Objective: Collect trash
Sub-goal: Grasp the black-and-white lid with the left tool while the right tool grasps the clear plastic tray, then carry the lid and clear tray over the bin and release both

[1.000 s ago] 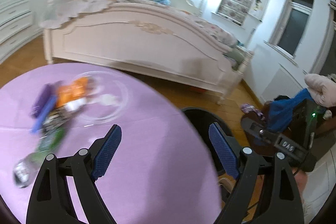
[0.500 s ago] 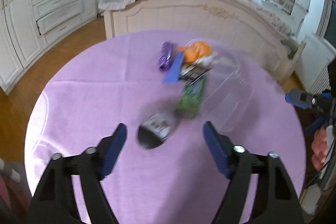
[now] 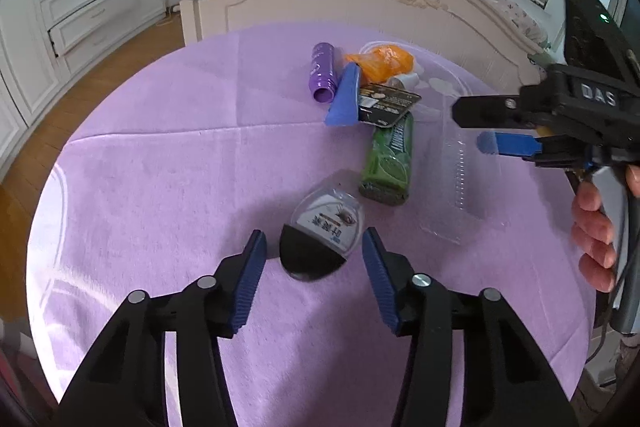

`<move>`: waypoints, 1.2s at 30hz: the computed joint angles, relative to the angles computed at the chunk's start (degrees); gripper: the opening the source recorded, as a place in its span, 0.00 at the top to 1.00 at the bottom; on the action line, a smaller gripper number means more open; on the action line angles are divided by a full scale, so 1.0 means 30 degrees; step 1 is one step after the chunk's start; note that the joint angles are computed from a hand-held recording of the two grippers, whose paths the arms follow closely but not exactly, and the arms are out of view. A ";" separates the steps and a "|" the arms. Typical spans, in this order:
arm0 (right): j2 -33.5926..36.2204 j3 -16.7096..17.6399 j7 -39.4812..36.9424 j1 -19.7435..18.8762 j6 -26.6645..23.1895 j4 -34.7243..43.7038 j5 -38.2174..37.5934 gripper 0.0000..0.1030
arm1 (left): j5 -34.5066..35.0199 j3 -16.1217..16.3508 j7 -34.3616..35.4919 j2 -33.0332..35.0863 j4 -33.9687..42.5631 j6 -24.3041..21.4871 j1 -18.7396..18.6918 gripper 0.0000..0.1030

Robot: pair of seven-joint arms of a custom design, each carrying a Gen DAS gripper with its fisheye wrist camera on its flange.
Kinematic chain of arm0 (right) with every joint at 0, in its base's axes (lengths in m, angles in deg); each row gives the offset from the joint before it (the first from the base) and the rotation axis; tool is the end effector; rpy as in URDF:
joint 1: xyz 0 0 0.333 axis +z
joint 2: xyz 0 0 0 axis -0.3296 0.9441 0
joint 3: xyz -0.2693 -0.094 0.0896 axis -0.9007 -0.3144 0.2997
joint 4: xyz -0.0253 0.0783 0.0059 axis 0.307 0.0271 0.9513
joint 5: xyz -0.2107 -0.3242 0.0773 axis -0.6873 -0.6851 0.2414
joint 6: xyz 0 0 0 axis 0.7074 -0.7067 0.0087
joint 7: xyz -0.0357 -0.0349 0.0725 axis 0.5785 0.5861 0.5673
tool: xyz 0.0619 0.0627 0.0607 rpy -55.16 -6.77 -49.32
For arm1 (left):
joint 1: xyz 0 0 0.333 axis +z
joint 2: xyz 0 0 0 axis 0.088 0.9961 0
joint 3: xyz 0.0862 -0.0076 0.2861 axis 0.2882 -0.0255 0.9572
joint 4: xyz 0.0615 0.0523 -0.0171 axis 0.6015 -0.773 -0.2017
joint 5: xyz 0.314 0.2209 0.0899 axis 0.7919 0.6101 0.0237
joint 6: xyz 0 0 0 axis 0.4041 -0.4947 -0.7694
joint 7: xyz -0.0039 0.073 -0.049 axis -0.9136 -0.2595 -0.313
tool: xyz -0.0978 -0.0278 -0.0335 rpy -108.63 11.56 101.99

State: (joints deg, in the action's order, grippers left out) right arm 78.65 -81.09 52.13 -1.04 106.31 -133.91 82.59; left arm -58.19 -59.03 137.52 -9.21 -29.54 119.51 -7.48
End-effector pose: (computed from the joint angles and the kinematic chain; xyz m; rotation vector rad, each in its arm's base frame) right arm 0.5863 0.2413 0.5070 -1.3093 2.0673 -0.0936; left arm 0.5730 -0.2830 0.5004 -1.2543 2.5311 -0.9085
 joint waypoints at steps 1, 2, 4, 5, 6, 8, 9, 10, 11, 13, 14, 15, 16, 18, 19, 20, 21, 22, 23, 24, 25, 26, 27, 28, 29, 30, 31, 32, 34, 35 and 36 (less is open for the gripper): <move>0.0199 -0.0024 -0.0067 -0.0018 -0.0188 0.0268 -0.0052 0.26 | -0.0003 0.0008 0.0081 0.0009 -0.0023 0.0083 0.0012 0.55; 0.0610 -0.0051 -0.0060 0.0017 -0.0683 0.0902 -0.0281 0.26 | 0.0046 0.0008 0.0086 -0.0005 -0.0069 0.0140 -0.0003 0.56; 0.1093 -0.0120 -0.0072 0.0077 -0.1466 0.1653 -0.0657 0.26 | 0.0063 0.0008 0.0149 -0.0088 -0.0194 0.0211 -0.0003 0.60; 0.1618 -0.0201 -0.0065 0.0164 -0.2094 0.2392 -0.1148 0.26 | -0.0094 -0.0006 0.0245 -0.0105 -0.0212 0.0204 0.0025 0.60; 0.2018 -0.0267 -0.0032 0.0289 -0.2534 0.2932 -0.1608 0.26 | -0.0448 -0.0031 0.0456 -0.0133 -0.0234 0.0141 0.0100 0.60; 0.2234 -0.0367 -0.0169 0.0570 -0.3089 0.3260 -0.2587 0.35 | -0.0911 -0.0045 0.0674 -0.0122 -0.0177 0.0027 0.0175 0.60; 0.2154 -0.0438 -0.0055 0.0706 -0.2929 0.3128 -0.3051 0.36 | -0.1406 -0.0065 0.0913 -0.0140 -0.0177 -0.0066 0.0271 0.60; 0.2072 -0.0461 -0.0078 0.0801 -0.2943 0.3051 -0.3420 0.39 | -0.1665 -0.0046 0.1065 -0.0081 -0.0099 -0.0150 0.0330 0.60; 0.1879 -0.0465 -0.0112 0.0871 -0.2835 0.2821 -0.3723 0.43 | -0.1935 -0.0047 0.1190 -0.0074 -0.0069 -0.0216 0.0377 0.60; 0.1482 -0.0449 -0.0088 0.0949 -0.2562 0.2305 -0.4151 0.49 | -0.2505 -0.0055 0.1455 -0.0085 -0.0029 -0.0217 0.0471 0.61; 0.1055 -0.0456 -0.0002 0.0977 -0.2181 0.1732 -0.4427 0.50 | -0.2750 -0.0074 0.1599 -0.0144 -0.0086 -0.0066 0.0479 0.61; 0.0540 -0.0459 0.0184 0.0974 -0.1552 0.0995 -0.4671 0.51 | -0.3242 -0.0132 0.2023 -0.0361 -0.0330 0.0273 0.0519 0.61; 0.0148 -0.0415 0.0310 0.0936 -0.0971 0.0401 -0.4782 0.52 | -0.3546 -0.0152 0.2306 -0.0504 -0.0468 0.0445 0.0506 0.61; -0.1249 -0.0339 0.0640 0.0760 0.1042 -0.1600 -0.4996 0.52 | -0.3972 -0.0141 0.2613 -0.0702 -0.0638 0.0695 0.0431 0.61; -0.1722 -0.0299 0.1197 0.0678 0.1761 -0.2257 -0.5507 0.53 | -0.4394 -0.0180 0.2798 -0.0902 -0.0823 0.0776 0.0384 0.61; -0.2479 -0.0273 0.2019 0.0518 0.2722 -0.3232 -0.6328 0.53 | -0.4785 -0.0195 0.2968 -0.1031 -0.0901 0.0793 0.0323 0.61; -0.2994 -0.0133 0.2794 0.0289 0.3344 -0.3879 -0.7113 0.53 | -0.5106 -0.0211 0.3081 -0.1151 -0.0946 0.0858 0.0230 0.61; -0.3557 0.0056 0.3687 -0.0040 0.3776 -0.4504 -0.8035 0.53 | -0.5465 -0.0254 0.3279 -0.1355 -0.1088 0.1049 0.0107 0.61; -0.4129 0.0443 0.5231 -0.0578 0.4101 -0.5041 -0.9589 0.53 | -0.5743 -0.0276 0.3435 -0.1504 -0.1163 0.1217 -0.0034 0.61; -0.4711 0.0903 0.6689 -0.1208 0.4429 -0.5534 -1.1084 0.53 | -0.6218 -0.0336 0.3701 -0.1705 -0.1203 0.1334 -0.0197 0.61; -0.5181 0.1371 0.7836 -0.1819 0.4528 -0.5822 -1.2254 0.53 | -0.6611 -0.0335 0.3956 -0.1819 -0.1167 0.1363 -0.0335 0.61; -0.5680 0.1862 0.8954 -0.2460 0.4486 -0.6085 -1.3401 0.53 | -0.7055 -0.0362 0.4286 -0.1913 -0.1053 0.1419 -0.0498 0.61; -0.6222 0.2254 0.9828 -0.3030 0.4420 -0.6352 -1.4308 0.53 | -0.7269 -0.0362 0.4439 -0.1996 -0.1044 0.1506 -0.0654 0.61; -0.6971 0.2727 1.0945 -0.3743 0.4458 -0.6836 -1.5387 0.53 | -0.7628 -0.0453 0.4733 -0.2119 -0.0951 0.1654 -0.0885 0.61; -0.7422 0.3066 1.1562 -0.4222 0.4447 -0.7071 -1.5928 0.53 | -0.7854 -0.0473 0.4895 -0.2208 -0.0965 0.1767 -0.1069 0.61; -0.7868 0.3324 1.2025 -0.4623 0.4449 -0.7321 -1.6314 0.53 | -0.8057 -0.0503 0.5073 -0.2236 -0.0857 0.1827 -0.1259 0.61; -0.8672 0.3731 1.2861 -0.5295 0.4503 -0.7847 -1.7036 0.53 | -0.8172 -0.0586 0.5228 -0.2255 -0.0750 0.1941 -0.1490 0.61; -0.9253 0.3971 1.3248 -0.5717 0.4524 -0.8234 -1.7318 0.53 | -0.8075 -0.0638 0.5199 -0.2192 -0.0600 0.2051 -0.1691 0.61; -1.0279 0.4460 1.3883 -0.6491 0.4636 -0.8977 -1.7619 0.53 | -0.7725 -0.0818 0.4983 -0.1963 -0.0177 0.2172 -0.2114 0.61; -1.1043 0.4677 1.4218 -0.6958 0.4656 -0.9513 -1.7753 0.53 | -0.7578 -0.0884 0.4920 -0.1849 -0.0003 0.2210 -0.2260 0.61; -1.1697 0.4774 1.4309 -0.7294 0.4715 -1.0018 -1.7702 0.53 | -0.7348 -0.1012 0.4812 -0.1661 0.0286 0.2243 -0.2456 0.61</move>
